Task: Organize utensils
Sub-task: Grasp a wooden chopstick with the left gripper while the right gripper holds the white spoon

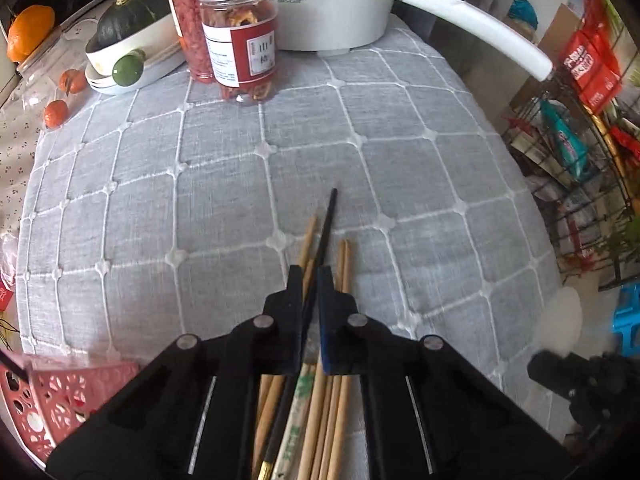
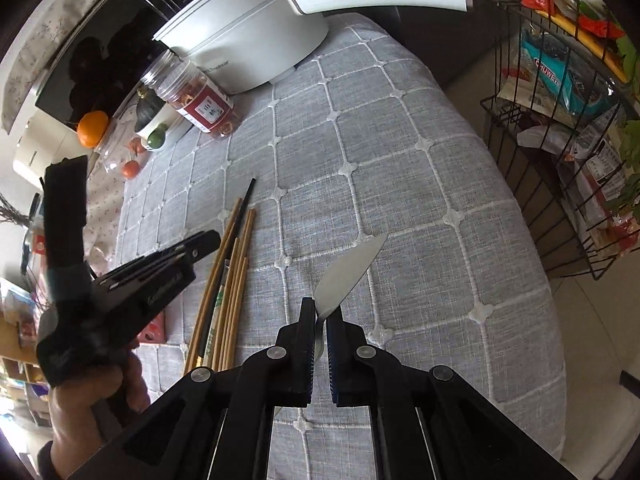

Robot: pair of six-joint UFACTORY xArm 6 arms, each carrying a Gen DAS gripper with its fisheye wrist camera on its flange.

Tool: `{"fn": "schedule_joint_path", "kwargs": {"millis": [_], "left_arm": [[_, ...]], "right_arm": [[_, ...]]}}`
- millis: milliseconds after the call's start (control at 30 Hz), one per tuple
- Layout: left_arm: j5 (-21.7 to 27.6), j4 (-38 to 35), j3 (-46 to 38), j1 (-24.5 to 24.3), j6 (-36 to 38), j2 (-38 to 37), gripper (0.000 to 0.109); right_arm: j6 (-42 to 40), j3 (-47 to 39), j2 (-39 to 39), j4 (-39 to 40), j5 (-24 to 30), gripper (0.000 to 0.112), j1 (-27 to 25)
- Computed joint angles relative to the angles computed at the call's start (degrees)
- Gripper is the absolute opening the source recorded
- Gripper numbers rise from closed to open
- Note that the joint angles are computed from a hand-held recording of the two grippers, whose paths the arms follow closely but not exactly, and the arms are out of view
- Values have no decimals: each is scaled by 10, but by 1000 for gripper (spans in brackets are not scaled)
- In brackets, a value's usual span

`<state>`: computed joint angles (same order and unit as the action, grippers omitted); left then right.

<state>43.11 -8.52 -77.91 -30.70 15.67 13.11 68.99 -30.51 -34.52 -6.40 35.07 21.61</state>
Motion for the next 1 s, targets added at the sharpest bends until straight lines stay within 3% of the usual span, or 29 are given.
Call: {"fn": "schedule_joint_path", "kwargs": {"millis": [133, 567, 800, 1000], "left_arm": [[23, 23, -37, -3, -16, 36, 7], [32, 117, -47, -23, -60, 51, 8], [-29, 122, 34, -16, -42, -5, 7], [-93, 64, 134, -12, 47, -110, 7]], "right_arm": [[-11, 10, -5, 15, -13, 5, -12], [-23, 16, 1, 35, -21, 5, -19], [-10, 10, 2, 17, -19, 5, -14], [37, 4, -11, -27, -6, 5, -2]]}}
